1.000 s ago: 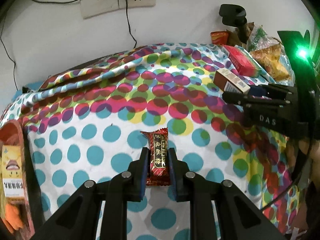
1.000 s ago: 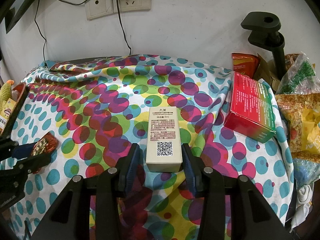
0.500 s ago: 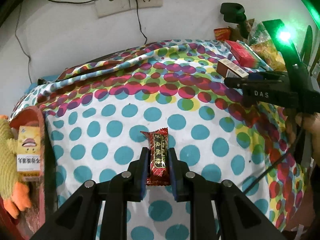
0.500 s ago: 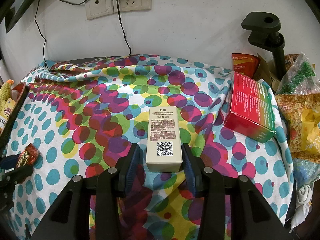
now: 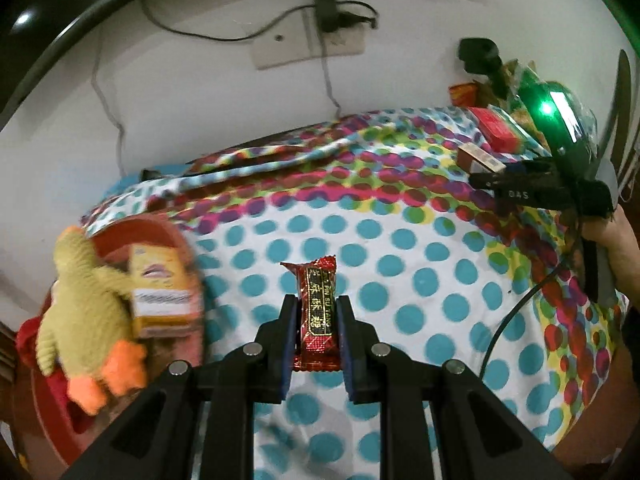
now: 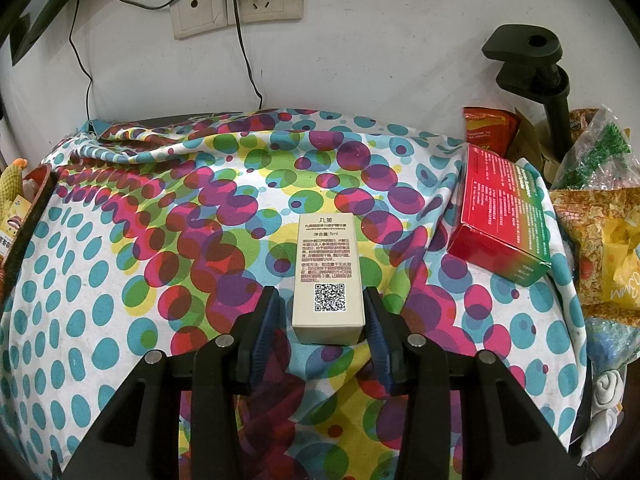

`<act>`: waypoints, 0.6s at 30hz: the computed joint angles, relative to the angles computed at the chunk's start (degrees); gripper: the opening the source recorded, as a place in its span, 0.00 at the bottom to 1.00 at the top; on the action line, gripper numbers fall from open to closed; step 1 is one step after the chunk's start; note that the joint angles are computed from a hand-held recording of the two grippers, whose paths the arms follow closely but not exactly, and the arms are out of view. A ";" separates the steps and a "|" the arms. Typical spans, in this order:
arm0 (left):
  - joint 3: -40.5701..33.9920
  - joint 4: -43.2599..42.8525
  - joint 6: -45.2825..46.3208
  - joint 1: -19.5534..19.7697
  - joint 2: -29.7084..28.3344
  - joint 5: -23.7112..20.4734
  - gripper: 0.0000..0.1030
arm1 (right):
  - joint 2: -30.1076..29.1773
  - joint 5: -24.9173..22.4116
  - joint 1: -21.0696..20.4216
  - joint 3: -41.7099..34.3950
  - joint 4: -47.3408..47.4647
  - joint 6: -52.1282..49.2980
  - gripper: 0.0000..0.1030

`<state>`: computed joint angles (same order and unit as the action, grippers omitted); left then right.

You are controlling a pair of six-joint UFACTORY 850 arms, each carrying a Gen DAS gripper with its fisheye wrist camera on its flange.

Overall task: Organize objects
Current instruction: 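Lower the candy bar into the tray and open the left gripper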

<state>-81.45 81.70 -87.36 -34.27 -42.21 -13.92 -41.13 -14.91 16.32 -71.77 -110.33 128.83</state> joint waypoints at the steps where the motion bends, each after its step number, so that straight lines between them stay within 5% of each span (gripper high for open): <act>1: 1.07 1.93 -2.24 0.35 0.75 -0.15 0.19 | 0.01 0.04 -0.02 0.01 -0.08 0.08 0.39; 18: 18.24 19.07 -29.59 12.82 12.00 0.30 0.19 | -0.18 -0.12 -0.03 -0.28 0.88 -1.11 0.39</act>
